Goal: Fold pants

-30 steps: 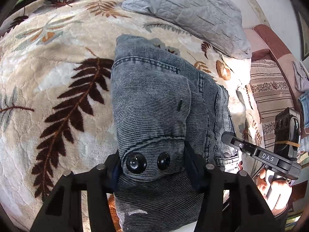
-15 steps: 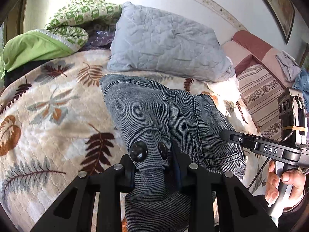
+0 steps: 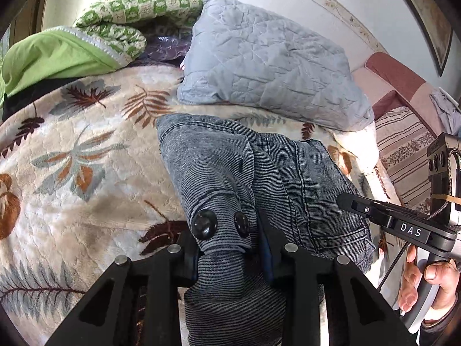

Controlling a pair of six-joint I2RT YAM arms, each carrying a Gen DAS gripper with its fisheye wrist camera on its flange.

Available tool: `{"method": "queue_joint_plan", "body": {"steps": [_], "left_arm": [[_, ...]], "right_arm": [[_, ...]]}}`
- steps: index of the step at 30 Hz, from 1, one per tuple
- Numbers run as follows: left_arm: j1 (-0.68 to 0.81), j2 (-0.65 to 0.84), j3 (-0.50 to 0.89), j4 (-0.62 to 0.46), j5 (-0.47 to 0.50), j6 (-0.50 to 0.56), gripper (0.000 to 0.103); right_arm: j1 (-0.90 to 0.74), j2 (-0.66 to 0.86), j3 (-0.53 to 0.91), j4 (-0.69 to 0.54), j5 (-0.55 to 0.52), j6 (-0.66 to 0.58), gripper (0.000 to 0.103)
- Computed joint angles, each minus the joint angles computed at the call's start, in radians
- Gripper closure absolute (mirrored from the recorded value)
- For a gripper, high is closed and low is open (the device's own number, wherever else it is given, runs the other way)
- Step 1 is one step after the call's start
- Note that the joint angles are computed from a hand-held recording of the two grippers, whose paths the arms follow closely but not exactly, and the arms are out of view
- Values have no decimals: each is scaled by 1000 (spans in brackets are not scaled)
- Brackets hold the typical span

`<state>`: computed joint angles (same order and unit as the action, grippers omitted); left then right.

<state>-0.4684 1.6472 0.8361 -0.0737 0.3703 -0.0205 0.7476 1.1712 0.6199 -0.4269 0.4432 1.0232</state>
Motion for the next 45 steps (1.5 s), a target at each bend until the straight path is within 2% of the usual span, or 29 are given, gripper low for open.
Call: {"method": "queue_joint_plan", "body": {"steps": [2, 3, 4, 6, 7, 9, 11, 14, 16, 18, 21, 22, 25, 28, 31, 33, 37, 40, 45], "left_arm": [[-10, 64, 14, -8, -30, 0, 62], [-17, 86, 14, -3, -55, 2, 52], [-20, 88, -3, 25, -71, 3, 48], [-23, 58, -31, 49, -99, 1, 26], [-24, 36, -34, 31, -114, 0, 23], [-17, -27, -58, 7, -120, 0, 22], [-15, -114, -102, -4, -156, -14, 20], [-10, -216, -179, 18, -199, -73, 13], [-19, -225, -206, 21, -222, -87, 10], [-46, -177, -209, 15, -261, -88, 9], [-51, -122, -210, 18, -261, -115, 6], [-39, -146, -211, 1, -247, -131, 6], [-47, -265, -235, -48, -269, -126, 6], [-98, -428, -295, -74, -343, -125, 6], [-163, -568, -350, -117, -424, -146, 4], [-205, -624, -372, -152, -484, -177, 3], [-245, -706, -416, -192, -530, -233, 3], [-269, -737, -423, -228, -560, -236, 3], [-302, -815, -431, -275, -593, -237, 0]], "right_arm": [[-27, 31, -57, 93, -39, -6, 88], [-36, 67, -68, 120, -52, -10, 87], [-37, 103, -74, 137, -51, -8, 87], [-39, 151, -90, 160, -53, 10, 80], [-40, 149, -103, 165, -54, 20, 77], [-20, 129, -97, 112, -25, 39, 71], [31, 97, -69, 15, 35, 79, 70], [154, 68, -16, -123, 148, 183, 69], [231, 101, 18, -178, 181, 244, 63], [277, 175, 32, -186, 180, 289, 41], [248, 288, 10, -93, 67, 279, 41], [254, 278, -3, -89, 75, 303, 40], [306, 188, 23, -216, 123, 388, 40], [430, 161, 102, -423, 225, 526, 39], [571, 190, 161, -563, 269, 709, 30], [642, 245, 195, -616, 257, 788, 25], [731, 359, 242, -650, 203, 889, 18], [769, 404, 264, -681, 187, 946, 4], [808, 449, 334, -793, 223, 1039, 1]]}}
